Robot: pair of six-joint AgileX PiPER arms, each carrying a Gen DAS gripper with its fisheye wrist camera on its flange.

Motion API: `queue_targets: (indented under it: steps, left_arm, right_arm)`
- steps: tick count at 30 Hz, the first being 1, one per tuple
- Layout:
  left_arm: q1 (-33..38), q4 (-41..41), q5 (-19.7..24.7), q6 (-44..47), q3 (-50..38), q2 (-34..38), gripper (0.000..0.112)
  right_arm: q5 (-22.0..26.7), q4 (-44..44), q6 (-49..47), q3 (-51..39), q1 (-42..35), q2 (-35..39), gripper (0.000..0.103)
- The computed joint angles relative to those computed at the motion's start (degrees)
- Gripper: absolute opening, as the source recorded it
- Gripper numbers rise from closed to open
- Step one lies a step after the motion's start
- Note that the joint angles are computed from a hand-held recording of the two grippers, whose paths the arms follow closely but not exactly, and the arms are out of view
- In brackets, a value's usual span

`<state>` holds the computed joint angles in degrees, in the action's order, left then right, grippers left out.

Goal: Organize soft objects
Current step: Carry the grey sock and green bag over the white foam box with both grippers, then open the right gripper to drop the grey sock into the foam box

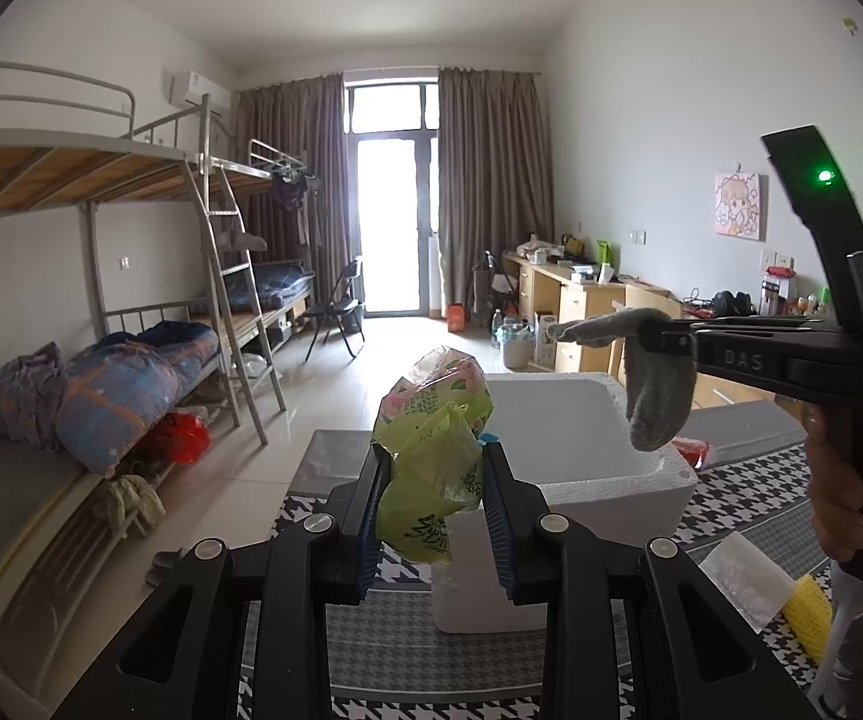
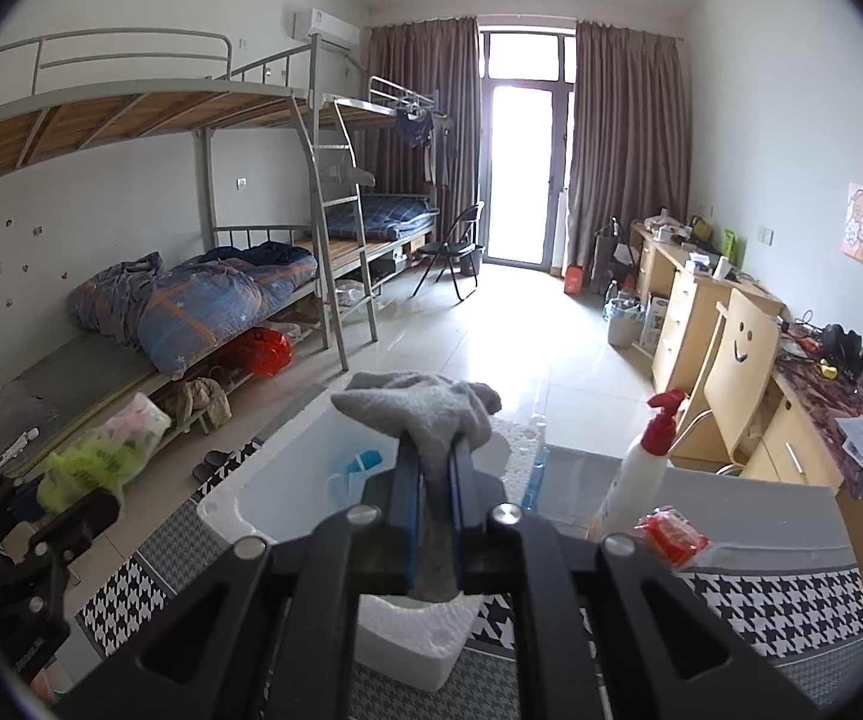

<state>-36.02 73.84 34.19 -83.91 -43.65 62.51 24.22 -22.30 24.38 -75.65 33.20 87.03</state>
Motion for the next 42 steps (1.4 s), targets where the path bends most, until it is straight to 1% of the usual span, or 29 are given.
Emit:
queue_targets:
  steps: [4, 10, 14, 18, 22, 27, 32, 34, 36, 37, 38, 39, 42]
  left_arm:
    - [0.46, -0.29, -0.41, -0.14, 0.26, -0.06, 0.032]
    - [-0.19, -0.65, -0.05, -0.08, 0.10, -0.26, 0.032]
    - [-0.15, -1.12, 0.09, 0.61, 0.20, -0.84, 0.032]
    - [-0.10, -1.32, 0.31, 0.70, 0.60, -1.13, 0.032]
    - [-0.30, -1.52, 0.58, 0.56, 0.40, -0.89, 0.032]
    - [-0.37, -2.14, 0.84, 0.84, -0.01, -0.64, 0.032]
    - [-0.31, -2.47, 0.72, 1.12, -0.07, -0.99, 0.032]
    - [-0.21, -2.53, 0.65, 1.33, -0.24, -0.93, 0.032]
    - [0.20, -2.57, 0.15, 1.34, -0.18, -0.89, 0.032]
    - [0.45, -2.70, -0.11, 1.40, -0.21, -0.81, 0.032]
    - [0.69, -2.83, -0.21, 1.45, -0.27, -0.69, 0.032]
    - [0.92, -2.94, -0.44, 1.57, -0.28, -0.62, 0.032]
    - [1.53, -3.47, -1.40, 2.17, -0.66, -0.27, 0.032]
  right_arm:
    - [1.17, 2.84, -2.29, -2.34, -0.37, 2.34, 0.011]
    - [2.91, 1.45, -0.72, -4.28, -0.17, 4.88, 0.011]
    - [3.87, 4.00, -2.81, -5.78, -0.80, 6.38, 0.011]
    - [5.11, 4.73, -3.62, -8.04, -0.49, 8.27, 0.011]
    - [6.54, 8.01, -6.48, -10.38, -0.84, 10.32, 0.011]
    - [7.55, 10.02, -8.33, -12.02, -0.85, 12.06, 0.011]
    - [9.91, 13.91, -12.11, -14.47, -1.22, 14.13, 0.012]
    - [11.66, 19.29, -15.96, -16.13, -2.49, 15.34, 0.020]
    - [13.59, 23.51, -18.78, -17.31, -3.46, 16.16, 0.053]
    - [13.59, 23.95, -18.72, -16.98, -3.48, 15.98, 0.059]
    - [12.19, 24.51, -19.13, -15.74, -3.63, 15.27, 0.064]
    - [11.22, 24.35, -19.14, -14.82, -3.59, 14.66, 0.066]
    - [10.04, 22.95, -18.66, -12.94, -3.19, 13.06, 0.067]
